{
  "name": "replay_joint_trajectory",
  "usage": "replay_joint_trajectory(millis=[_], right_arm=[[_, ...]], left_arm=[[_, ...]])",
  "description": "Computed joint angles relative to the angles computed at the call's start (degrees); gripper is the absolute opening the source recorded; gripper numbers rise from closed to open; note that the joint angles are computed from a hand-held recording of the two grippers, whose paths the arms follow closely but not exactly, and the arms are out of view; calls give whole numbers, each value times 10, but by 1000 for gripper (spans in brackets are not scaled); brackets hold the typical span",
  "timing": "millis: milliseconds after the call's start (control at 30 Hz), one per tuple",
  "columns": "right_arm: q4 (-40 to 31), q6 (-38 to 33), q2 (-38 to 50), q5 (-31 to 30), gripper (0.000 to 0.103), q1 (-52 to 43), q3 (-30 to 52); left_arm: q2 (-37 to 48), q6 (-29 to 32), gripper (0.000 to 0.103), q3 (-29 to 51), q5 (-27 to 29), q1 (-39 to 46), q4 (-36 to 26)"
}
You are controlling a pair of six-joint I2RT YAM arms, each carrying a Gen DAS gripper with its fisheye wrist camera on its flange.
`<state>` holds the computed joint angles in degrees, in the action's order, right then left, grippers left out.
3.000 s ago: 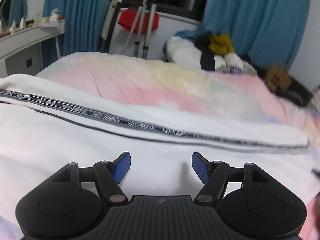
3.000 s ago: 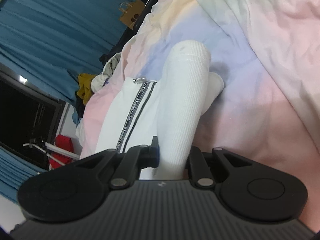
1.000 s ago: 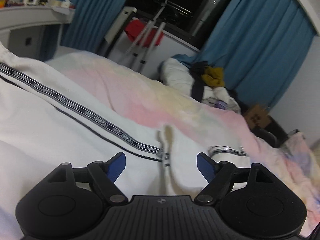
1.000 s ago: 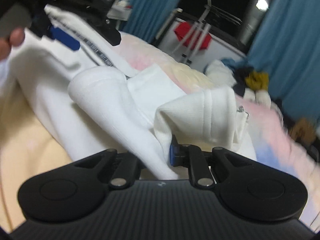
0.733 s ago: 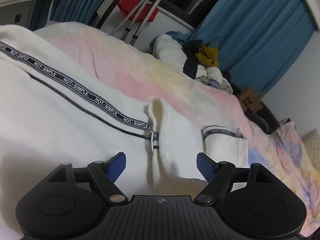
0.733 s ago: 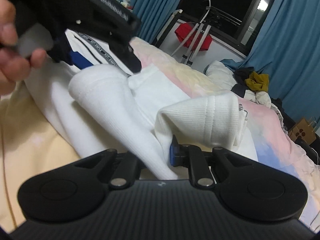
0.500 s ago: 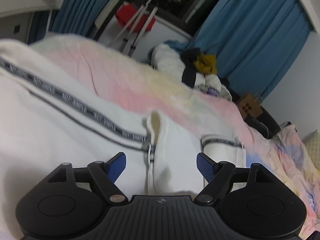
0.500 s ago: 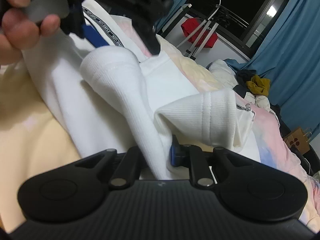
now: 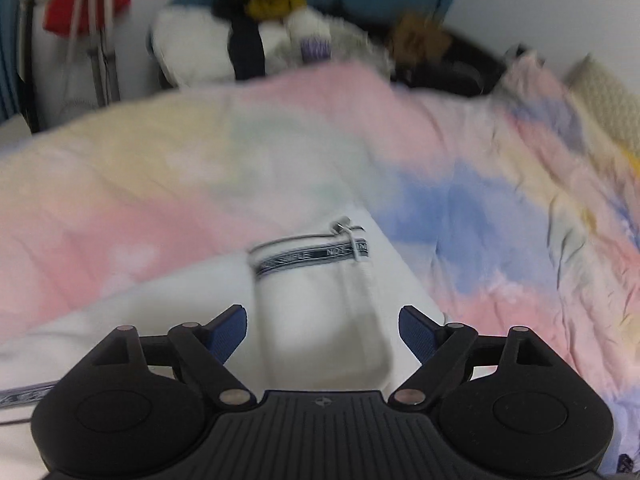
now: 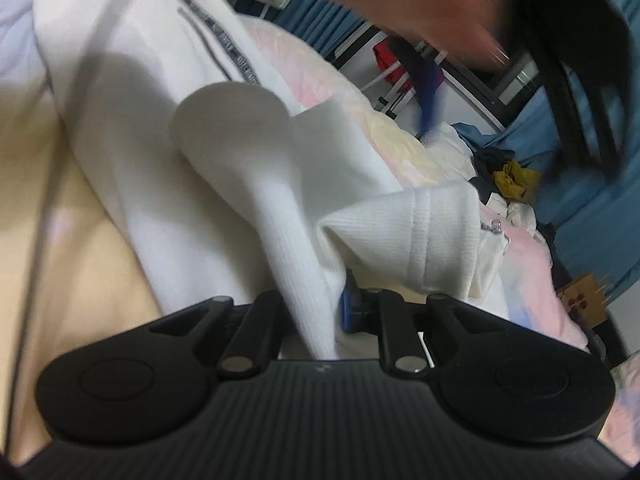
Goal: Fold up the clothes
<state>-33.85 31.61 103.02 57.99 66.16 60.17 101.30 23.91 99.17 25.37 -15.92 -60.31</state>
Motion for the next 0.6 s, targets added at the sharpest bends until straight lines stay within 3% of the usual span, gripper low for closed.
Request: replay_joint_trajectory(millis=[67,100,167,333,367,500,600], right_arm=[[-18,-3,11,2,16,1,16],[-19,-5,13,2,16,0,17],[-15,-11,15,1,16,-2,20],[-10,-29,24,10,16,0,24],[-15,-32,28,14,15,1,28],[-42,-41,40,28,15,9,48],[-52,-47,25,32,15,17,45]], left_arm=[[55,-20,84,66,-42,-43,-41],[70,-30,82,75,-65,-61,-34],[82,-54,81,68,-102,-86,-10],[109,-93,67,58,-166,-106,15],[117,-98,61,63,-168,-104,12],[125,-127,17,81,-174,-74,-1],[119,-114,11,103,-121,-24,-23]])
